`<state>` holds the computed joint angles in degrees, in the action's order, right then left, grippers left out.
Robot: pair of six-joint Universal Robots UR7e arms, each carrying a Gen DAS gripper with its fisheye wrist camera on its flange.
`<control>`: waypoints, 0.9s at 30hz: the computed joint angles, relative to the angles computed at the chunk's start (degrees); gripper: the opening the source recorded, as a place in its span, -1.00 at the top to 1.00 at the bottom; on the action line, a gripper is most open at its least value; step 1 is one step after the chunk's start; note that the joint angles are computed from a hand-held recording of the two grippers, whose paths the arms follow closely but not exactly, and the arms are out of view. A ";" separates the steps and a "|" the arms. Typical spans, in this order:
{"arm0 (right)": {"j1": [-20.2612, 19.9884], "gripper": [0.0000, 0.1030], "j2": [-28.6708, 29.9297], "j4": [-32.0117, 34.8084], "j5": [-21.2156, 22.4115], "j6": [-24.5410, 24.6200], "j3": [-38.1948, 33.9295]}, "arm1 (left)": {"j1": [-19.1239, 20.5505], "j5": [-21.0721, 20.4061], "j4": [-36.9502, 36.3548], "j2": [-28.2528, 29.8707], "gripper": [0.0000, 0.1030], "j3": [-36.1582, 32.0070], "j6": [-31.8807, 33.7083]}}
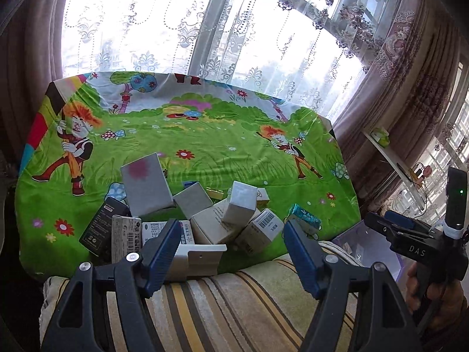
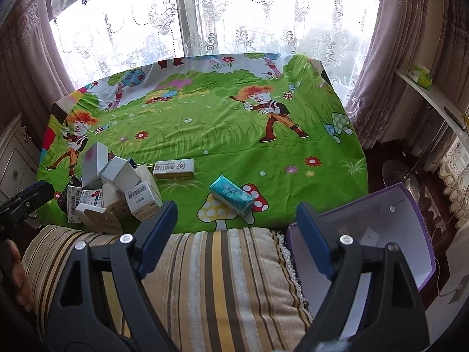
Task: Organize rigid objects
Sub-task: 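Move both tools back over the pile of white boxes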
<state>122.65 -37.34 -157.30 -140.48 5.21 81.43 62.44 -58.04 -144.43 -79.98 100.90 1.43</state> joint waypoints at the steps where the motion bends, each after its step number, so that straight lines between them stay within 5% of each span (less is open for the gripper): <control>1: -0.01 -0.66 0.58 0.44 0.57 -0.28 -0.84 | 0.42 0.39 0.24 -0.08 -0.42 -0.16 0.03; 18: -0.54 -0.66 11.23 10.49 7.06 -9.41 -15.80 | 6.92 2.04 8.95 -0.23 -0.42 -4.90 -5.50; 27: -0.91 -0.67 16.67 16.56 10.35 -21.29 -23.77 | 13.65 -10.09 20.91 2.15 -0.42 -11.92 -14.03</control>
<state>121.74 -20.67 -140.74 -130.13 -16.08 57.66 76.09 -68.13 -123.52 -77.83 88.97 -12.60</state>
